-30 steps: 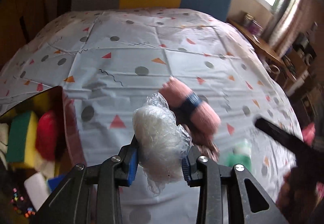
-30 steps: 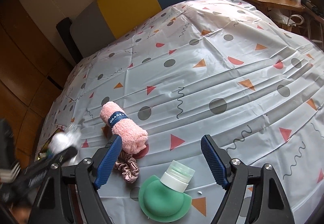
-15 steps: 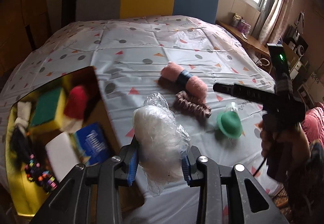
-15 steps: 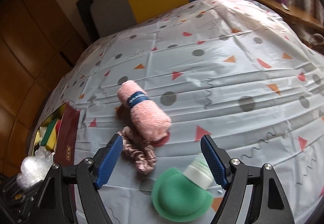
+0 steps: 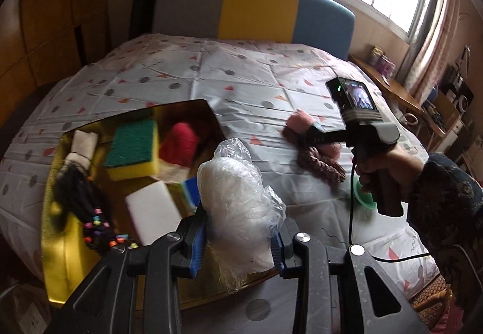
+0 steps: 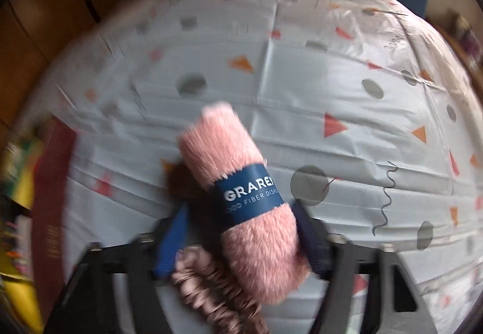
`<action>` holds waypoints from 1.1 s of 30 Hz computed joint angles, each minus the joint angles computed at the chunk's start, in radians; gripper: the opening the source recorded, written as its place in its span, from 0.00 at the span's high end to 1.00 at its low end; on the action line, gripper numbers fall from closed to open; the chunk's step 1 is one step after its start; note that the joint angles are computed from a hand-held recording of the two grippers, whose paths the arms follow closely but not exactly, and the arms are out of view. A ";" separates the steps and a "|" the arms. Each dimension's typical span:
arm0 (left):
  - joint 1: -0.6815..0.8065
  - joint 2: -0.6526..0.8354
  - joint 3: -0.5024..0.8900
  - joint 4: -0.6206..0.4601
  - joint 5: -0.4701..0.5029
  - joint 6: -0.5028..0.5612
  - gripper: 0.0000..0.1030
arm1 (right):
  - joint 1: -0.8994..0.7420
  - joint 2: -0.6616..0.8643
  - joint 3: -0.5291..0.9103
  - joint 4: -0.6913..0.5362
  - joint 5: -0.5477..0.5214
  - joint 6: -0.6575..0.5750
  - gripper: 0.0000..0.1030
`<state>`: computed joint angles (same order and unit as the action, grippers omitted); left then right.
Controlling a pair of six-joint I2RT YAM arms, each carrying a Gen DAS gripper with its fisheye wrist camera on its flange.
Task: Organize soft objects
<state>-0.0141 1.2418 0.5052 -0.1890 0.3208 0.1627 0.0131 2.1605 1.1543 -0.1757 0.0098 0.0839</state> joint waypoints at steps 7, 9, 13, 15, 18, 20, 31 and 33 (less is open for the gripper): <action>0.071 -0.009 -0.009 -0.005 0.012 0.018 0.66 | 0.006 -0.046 0.007 0.008 0.066 0.026 0.64; 0.074 -0.012 -0.012 -0.005 0.008 0.018 0.66 | 0.007 -0.111 -0.041 0.042 0.081 0.031 0.64; 0.083 -0.029 -0.024 -0.006 0.018 0.018 0.66 | 0.025 -0.238 -0.126 0.077 0.078 0.028 0.64; 0.084 -0.046 -0.032 -0.011 0.021 0.020 0.66 | 0.036 -0.300 -0.173 0.080 0.052 0.028 0.64; 0.090 -0.064 -0.044 -0.015 0.025 0.024 0.66 | 0.074 -0.397 -0.267 0.086 0.009 0.035 0.64; 0.093 -0.076 -0.053 -0.018 0.026 0.030 0.66 | 0.106 -0.445 -0.331 0.088 -0.032 0.043 0.64; 0.112 -0.104 -0.085 -0.022 0.024 0.059 0.66 | 0.280 -0.329 -0.592 0.356 0.012 0.050 0.63; 0.124 -0.105 -0.090 -0.022 0.026 0.067 0.66 | 0.254 -0.330 -0.617 0.399 -0.025 0.050 0.63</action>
<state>0.1103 1.1366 0.4151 -0.2107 0.3464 0.2295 0.2667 1.8301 0.5378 0.2230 -0.0154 0.1337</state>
